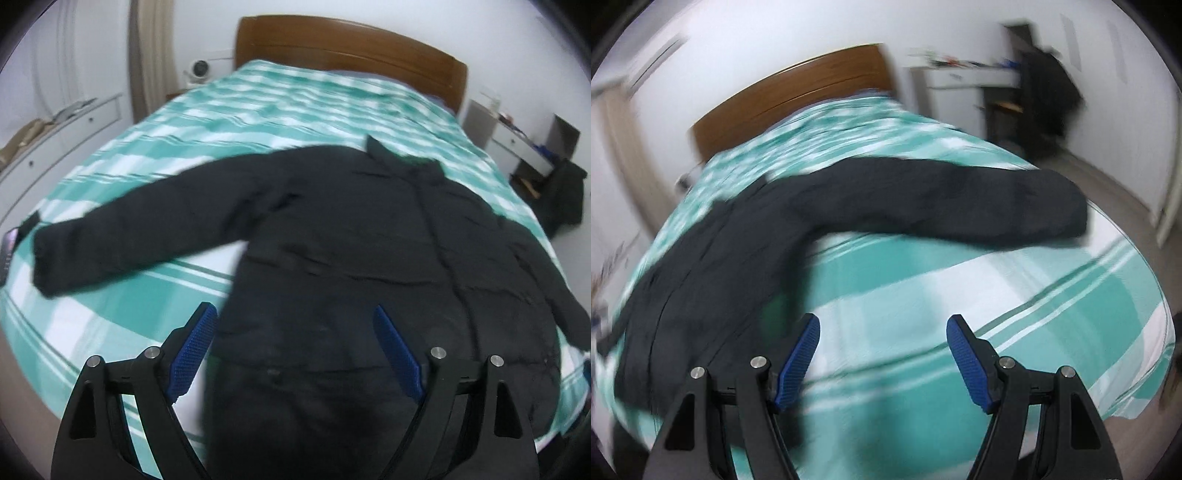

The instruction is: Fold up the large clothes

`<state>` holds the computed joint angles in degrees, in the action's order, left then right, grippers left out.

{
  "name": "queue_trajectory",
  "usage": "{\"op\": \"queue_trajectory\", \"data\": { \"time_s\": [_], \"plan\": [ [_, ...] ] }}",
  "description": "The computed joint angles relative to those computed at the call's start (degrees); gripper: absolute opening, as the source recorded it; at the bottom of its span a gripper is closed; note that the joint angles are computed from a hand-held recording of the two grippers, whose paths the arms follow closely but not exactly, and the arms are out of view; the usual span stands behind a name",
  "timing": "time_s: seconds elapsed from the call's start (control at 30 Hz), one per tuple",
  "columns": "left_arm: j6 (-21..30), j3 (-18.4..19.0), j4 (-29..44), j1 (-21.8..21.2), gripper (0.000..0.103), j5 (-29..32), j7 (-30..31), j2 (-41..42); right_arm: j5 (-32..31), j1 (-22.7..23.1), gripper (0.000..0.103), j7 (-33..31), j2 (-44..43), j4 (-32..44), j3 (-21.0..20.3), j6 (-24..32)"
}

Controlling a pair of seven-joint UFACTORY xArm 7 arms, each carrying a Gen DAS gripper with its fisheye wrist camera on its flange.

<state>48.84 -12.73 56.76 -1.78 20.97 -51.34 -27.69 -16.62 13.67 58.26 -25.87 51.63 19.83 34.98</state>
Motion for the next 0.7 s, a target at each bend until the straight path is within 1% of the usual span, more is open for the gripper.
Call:
{"op": "queue_trajectory", "data": {
  "time_s": [0.07, 0.13, 0.2, 0.27, 0.3, 0.33, 0.37, 0.4, 0.43, 0.47, 0.5, 0.53, 0.57, 0.6, 0.67, 0.7],
  "plan": [
    [-0.6, -0.53, -0.32, -0.52, 0.087, -0.11, -0.2, 0.44, 3.49, -1.45, 0.073, 1.44, -0.81, -2.7, -4.37, -2.43],
    [0.52, -1.4, -0.93, -0.96, 0.087, 0.19, -0.68, -0.09, 6.52, -3.72, 0.073, 2.87, -0.64, -5.01, -7.87, -6.16],
    [1.72, -1.51, -1.83, -1.33, 0.087, 0.28, -0.58, -0.73, 9.69, -4.59, 0.073, 2.21, 0.62, -6.18, -10.58, -10.78],
    [2.7, -1.5, -2.57, -1.49, 0.087, 0.24, -0.67, -1.2, 14.55, -3.91, 0.073, 0.44, 2.98, -6.74, -13.56, -16.26],
    [3.16, -1.63, -2.74, -1.45, 0.087, 0.3, -1.0, -1.13, 16.38, -4.34, 0.073, 0.67, 4.51, -6.48, -14.09, -18.12],
    [3.7, -1.54, -3.16, -1.5, 0.087, 0.23, -1.19, -1.49, 16.16, -6.36, 0.073, 2.59, 5.5, -6.1, -12.97, -18.76],
    [4.25, -1.49, -3.5, -1.49, 0.087, 0.21, -1.39, -1.81, 14.77, -9.42, 0.073, 6.29, 6.84, -5.55, -11.03, -19.72],
    [4.51, -1.48, -3.76, -1.51, 0.087, 0.25, -1.53, -2.02, 13.82, -10.92, 0.072, 8.06, 7.77, -5.06, -10.2, -20.46],
    [4.89, -1.52, -3.99, -1.54, 0.087, 0.29, -1.66, -2.29, 11.61, -12.38, 0.07, 10.31, 8.66, -4.01, -9.23, -19.95],
    [5.32, -1.65, -4.25, -1.61, 0.087, 0.39, -1.75, -2.6, 7.0, -15.69, 0.043, 12.99, 9.83, -1.57, -6.37, -17.03],
    [5.73, -1.78, -4.2, -1.66, 0.087, 0.53, -1.73, -2.68, 3.75, -16.59, 0.019, 14.31, 10.35, 0.03, -5.26, -14.93],
    [5.97, -1.84, -3.99, -1.7, 0.087, 0.69, -1.61, -2.62, -1.26, -17.42, 0.019, 16.15, 10.82, 2.54, -3.71, -12.3],
    [6.06, -1.97, -3.8, -1.82, 0.087, 0.85, -1.53, -2.7, -4.91, -17.54, 0.017, 17.24, 10.76, 4.06, -2.68, -11.41],
    [5.89, -1.96, -3.58, -1.97, 0.087, 0.94, -1.33, -2.75, -9.08, -17.14, 0.016, 16.64, 10.58, 6.21, -1.5, -10.63],
    [4.8, -2.13, -2.5, -2.39, 0.087, 1.06, -0.77, -1.87, -18.49, -15.11, 0.015, 11.93, 11.63, 12.79, 1.97, -7.42],
    [4.26, -2.38, -1.41, -2.64, 0.087, 1.15, -0.38, -0.75, -21.31, -13.71, 0.015, 9.3, 12.07, 15.05, 2.92, -6.03]
  ]
}}
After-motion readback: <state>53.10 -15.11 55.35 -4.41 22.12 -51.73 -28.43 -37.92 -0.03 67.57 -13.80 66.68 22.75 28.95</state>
